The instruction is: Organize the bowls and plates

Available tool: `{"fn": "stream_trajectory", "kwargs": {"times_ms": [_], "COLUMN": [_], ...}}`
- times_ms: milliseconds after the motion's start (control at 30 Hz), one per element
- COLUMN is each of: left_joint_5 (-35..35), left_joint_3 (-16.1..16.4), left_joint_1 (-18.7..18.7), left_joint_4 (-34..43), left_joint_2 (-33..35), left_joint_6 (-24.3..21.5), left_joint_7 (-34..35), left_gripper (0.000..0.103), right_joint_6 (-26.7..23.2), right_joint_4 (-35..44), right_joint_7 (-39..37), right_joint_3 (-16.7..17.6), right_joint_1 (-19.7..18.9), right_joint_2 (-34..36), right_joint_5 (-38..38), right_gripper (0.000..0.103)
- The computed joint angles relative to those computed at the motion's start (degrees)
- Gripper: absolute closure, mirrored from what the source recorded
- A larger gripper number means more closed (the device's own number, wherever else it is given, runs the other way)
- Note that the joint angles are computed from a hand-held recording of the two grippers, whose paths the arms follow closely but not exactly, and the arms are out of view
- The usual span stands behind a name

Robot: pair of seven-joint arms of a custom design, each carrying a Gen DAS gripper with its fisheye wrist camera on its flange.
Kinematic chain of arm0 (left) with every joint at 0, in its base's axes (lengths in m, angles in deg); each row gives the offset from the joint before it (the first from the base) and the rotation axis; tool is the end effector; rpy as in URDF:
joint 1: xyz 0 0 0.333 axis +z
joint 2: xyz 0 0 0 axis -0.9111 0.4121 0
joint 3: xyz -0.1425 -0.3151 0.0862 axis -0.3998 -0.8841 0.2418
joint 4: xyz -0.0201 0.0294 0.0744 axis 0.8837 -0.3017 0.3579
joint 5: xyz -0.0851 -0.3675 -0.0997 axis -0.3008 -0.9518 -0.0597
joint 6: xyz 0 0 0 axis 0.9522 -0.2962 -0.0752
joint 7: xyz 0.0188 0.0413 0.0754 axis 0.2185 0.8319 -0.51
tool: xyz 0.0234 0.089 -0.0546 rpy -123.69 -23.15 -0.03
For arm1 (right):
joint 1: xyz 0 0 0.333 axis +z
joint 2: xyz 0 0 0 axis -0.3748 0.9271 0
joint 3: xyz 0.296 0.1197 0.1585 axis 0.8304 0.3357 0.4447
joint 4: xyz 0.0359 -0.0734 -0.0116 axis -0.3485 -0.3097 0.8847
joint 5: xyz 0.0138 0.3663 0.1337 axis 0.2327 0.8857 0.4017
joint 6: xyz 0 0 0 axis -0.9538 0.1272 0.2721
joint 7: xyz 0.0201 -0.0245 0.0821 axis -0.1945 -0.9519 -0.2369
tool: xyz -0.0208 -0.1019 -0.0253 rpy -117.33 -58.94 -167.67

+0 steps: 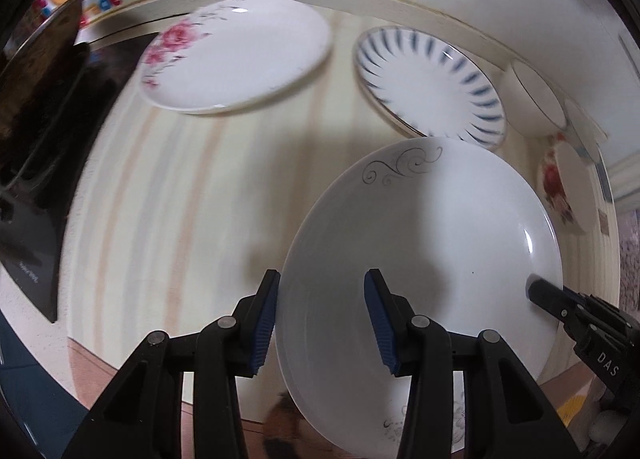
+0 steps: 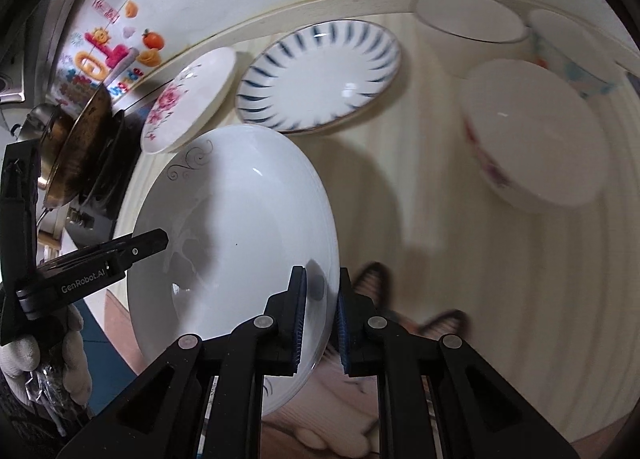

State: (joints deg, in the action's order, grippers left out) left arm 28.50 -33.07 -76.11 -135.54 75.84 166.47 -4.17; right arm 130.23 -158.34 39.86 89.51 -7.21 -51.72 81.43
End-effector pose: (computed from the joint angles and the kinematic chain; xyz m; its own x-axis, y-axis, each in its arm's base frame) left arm 0.5319 -0.2124 0.5126 0.2038 -0.9718 0.1184 -0.9425 -0.2274 -0.2451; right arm 0.5881 0.2470 0.4590 0.2548 -0.9049 -0.3409 -0.9444 -0.1571 -0.2890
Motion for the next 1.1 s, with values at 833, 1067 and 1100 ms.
{"fn": "stream_trajectory", "kwargs": {"times_ms": [833,1067,1100], "left_joint_5": [6.41,15.51,15.66], "left_joint_3": [0.20,1.79,2.15], "left_joint_1": [-4.76,-0.98,-0.11], "left_joint_4": [6.73,8.11,7.92], "left_joint_2": [4.41,1.21,0.95], "left_joint_6": [-3.98,-5.23,-5.09], "left_joint_7": [-4.76,-13.60,-14.15], "left_gripper": [0.062,0.059,0.059], "right_joint_6": [-1.43,2.06,1.03], "right_joint_4": [-3.77,-0.85,1.56], "right_joint_7": [5.04,3.45,1.75], "right_joint_3": [-1.62,-0.92,-0.33], "right_joint_1": [-1.70,-0.33,-0.42], "right_joint_2": [-1.60,-3.57,-2.37], "right_joint_5": [-1.49,-1.39,1.02], "right_gripper": [0.086,0.059,0.052]}}
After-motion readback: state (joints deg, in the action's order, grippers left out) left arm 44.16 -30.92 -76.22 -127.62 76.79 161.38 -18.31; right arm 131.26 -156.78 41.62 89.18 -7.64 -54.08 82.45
